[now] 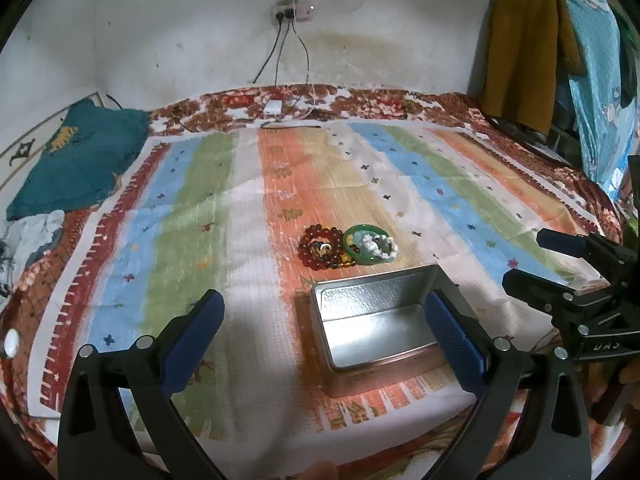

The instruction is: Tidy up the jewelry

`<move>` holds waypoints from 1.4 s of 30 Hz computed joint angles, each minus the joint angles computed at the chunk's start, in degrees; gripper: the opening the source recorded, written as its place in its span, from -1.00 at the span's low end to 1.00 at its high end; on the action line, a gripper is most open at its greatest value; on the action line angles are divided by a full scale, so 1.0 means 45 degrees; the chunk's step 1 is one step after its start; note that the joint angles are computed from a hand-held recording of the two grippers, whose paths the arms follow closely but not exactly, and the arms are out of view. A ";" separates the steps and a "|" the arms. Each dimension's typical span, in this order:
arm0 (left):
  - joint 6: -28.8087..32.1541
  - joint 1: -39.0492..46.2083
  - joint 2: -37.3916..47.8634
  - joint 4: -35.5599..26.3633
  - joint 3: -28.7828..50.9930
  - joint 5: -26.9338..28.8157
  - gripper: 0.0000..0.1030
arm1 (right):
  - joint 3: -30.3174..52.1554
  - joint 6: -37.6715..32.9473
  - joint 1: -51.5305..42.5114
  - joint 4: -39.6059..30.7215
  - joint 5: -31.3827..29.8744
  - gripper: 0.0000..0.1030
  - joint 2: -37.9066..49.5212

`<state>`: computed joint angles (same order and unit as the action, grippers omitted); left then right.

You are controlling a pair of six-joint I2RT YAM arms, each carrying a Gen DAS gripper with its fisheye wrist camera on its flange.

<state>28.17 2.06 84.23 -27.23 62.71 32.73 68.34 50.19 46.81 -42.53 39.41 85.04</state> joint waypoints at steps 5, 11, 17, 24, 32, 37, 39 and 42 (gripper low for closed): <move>0.0067 -0.0084 -0.0069 -0.0050 -0.0013 -0.0086 0.89 | 0.0010 -0.0005 0.0004 -0.0031 -0.0025 0.93 -0.0016; 0.0063 -0.0148 -0.0124 -0.0029 -0.0058 -0.0139 0.89 | 0.0070 0.0025 0.0021 -0.0059 -0.0007 0.93 0.0036; 0.0018 -0.0160 -0.0118 -0.0089 -0.0046 -0.0105 0.89 | 0.0083 0.0021 0.0016 -0.0059 0.0002 0.93 0.0045; -0.0063 -0.0326 0.0063 -0.0334 0.0102 -0.0242 0.89 | 0.0085 0.0030 -0.0038 -0.0106 -0.0078 0.93 0.0076; -0.0230 -0.0459 0.0444 -0.0600 0.0465 -0.0714 0.89 | 0.0017 -0.0204 -0.0215 -0.0031 -0.0104 0.93 0.0125; -0.0442 -0.0309 0.0954 -0.0968 0.1020 -0.0533 0.89 | 0.0200 -0.0288 -0.0371 -0.0049 -0.0414 0.93 0.0256; -0.0522 -0.0412 0.1083 -0.0991 0.1149 -0.0710 0.89 | 0.0244 -0.0331 -0.0498 0.0006 -0.0574 0.93 0.0302; -0.0604 -0.0638 0.1357 -0.1027 0.1389 -0.1066 0.89 | 0.0381 -0.0386 -0.0657 0.0052 -0.0866 0.93 0.0456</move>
<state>25.45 -0.81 90.34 -31.85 68.96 27.93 70.05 48.45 43.85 -42.30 35.51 87.09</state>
